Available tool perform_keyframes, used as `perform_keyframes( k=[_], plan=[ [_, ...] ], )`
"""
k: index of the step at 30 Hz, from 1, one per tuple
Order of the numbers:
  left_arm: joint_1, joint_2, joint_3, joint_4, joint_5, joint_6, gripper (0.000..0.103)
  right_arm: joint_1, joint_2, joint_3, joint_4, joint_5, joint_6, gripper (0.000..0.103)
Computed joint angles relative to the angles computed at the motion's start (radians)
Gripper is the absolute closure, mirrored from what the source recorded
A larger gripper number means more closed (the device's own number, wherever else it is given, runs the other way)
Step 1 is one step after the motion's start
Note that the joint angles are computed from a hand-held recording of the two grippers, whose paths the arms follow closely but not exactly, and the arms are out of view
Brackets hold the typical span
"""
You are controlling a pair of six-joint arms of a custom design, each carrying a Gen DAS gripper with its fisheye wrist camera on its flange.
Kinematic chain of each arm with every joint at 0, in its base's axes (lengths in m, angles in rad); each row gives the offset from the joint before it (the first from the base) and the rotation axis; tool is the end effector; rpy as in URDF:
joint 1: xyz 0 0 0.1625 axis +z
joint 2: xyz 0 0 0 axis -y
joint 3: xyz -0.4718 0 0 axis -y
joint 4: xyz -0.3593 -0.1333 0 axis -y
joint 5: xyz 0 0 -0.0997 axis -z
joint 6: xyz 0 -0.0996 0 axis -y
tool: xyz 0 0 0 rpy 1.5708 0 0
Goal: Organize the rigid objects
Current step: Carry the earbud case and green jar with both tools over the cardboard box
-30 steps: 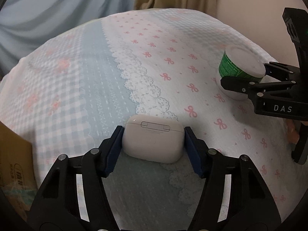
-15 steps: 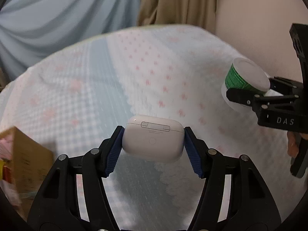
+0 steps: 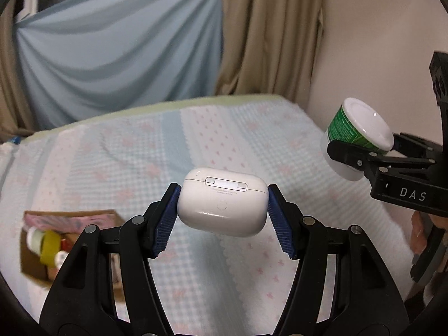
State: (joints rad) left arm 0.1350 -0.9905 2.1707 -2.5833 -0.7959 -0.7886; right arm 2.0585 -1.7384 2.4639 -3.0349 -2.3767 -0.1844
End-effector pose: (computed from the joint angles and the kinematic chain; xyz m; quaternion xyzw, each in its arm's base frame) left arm -0.4502 -0.2660 0.1380 0.3234 0.8647 -0.3033 0.2362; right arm 0.1997 -0.2453 0.4054 0.1493 -0.8566 0.3835 0.3113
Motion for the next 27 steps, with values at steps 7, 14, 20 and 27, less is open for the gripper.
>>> perform_keyframes(
  k=[7,14,20,27],
  plan=[
    [-0.057,-0.207,-0.039,0.298,0.051,-0.133,0.044,0.252,0.061,-0.137,0.289,-0.127,0.277,0.036],
    [-0.063,-0.432,-0.062,0.599,0.069,-0.198,0.044,0.392,0.232,-0.229,0.368,-0.158,0.492,0.036],
    [-0.015,-0.64,-0.08,0.84,0.058,-0.157,0.044,0.447,0.43,-0.3,0.354,-0.169,0.651,0.036],
    [0.146,-0.787,-0.087,0.92,0.031,0.037,0.044,0.439,0.633,-0.379,0.321,-0.124,0.802,0.036]
  ],
)
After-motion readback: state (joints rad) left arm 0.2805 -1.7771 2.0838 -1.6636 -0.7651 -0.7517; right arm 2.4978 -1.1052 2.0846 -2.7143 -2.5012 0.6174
